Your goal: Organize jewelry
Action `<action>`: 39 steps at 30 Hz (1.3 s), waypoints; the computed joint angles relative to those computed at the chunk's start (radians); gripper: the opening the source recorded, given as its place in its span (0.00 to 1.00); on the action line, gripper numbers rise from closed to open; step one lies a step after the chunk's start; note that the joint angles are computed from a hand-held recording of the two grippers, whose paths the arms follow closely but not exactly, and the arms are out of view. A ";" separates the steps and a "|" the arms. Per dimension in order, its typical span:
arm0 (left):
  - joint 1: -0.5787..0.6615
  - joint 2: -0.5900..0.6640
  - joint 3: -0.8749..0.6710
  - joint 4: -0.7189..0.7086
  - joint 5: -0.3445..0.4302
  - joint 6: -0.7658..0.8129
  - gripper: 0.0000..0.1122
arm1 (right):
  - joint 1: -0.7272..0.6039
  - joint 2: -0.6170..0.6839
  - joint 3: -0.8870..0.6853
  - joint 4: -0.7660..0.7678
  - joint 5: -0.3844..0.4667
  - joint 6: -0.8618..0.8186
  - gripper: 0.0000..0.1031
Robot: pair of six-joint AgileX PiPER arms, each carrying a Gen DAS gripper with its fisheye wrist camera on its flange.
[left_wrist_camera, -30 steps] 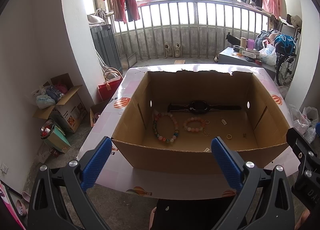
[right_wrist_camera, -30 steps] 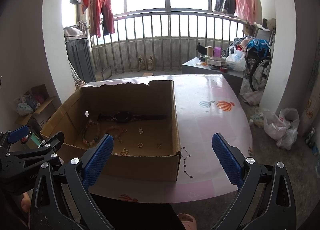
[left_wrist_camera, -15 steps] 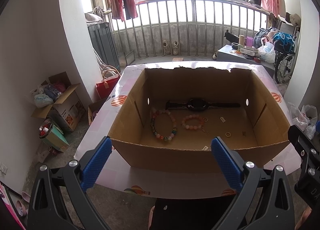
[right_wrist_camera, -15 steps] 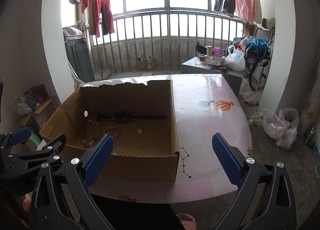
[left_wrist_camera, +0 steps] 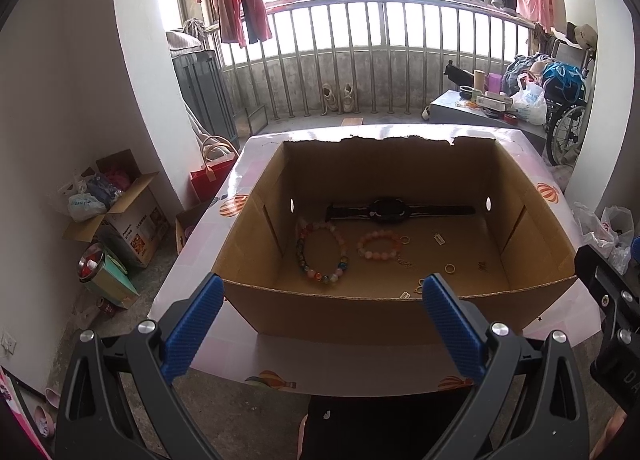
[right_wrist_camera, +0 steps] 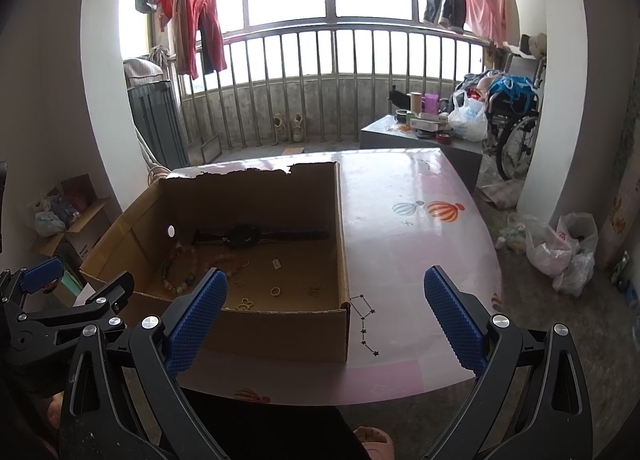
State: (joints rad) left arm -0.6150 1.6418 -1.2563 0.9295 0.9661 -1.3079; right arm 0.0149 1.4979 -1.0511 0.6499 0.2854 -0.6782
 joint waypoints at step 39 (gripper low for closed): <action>-0.010 -0.005 0.009 0.003 -0.015 -0.011 0.87 | -0.017 -0.002 0.025 0.015 -0.021 -0.016 0.92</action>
State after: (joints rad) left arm -0.6248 1.6363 -1.2475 0.9325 0.9507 -1.3192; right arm -0.0025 1.4959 -1.0265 0.6654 0.2639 -0.6940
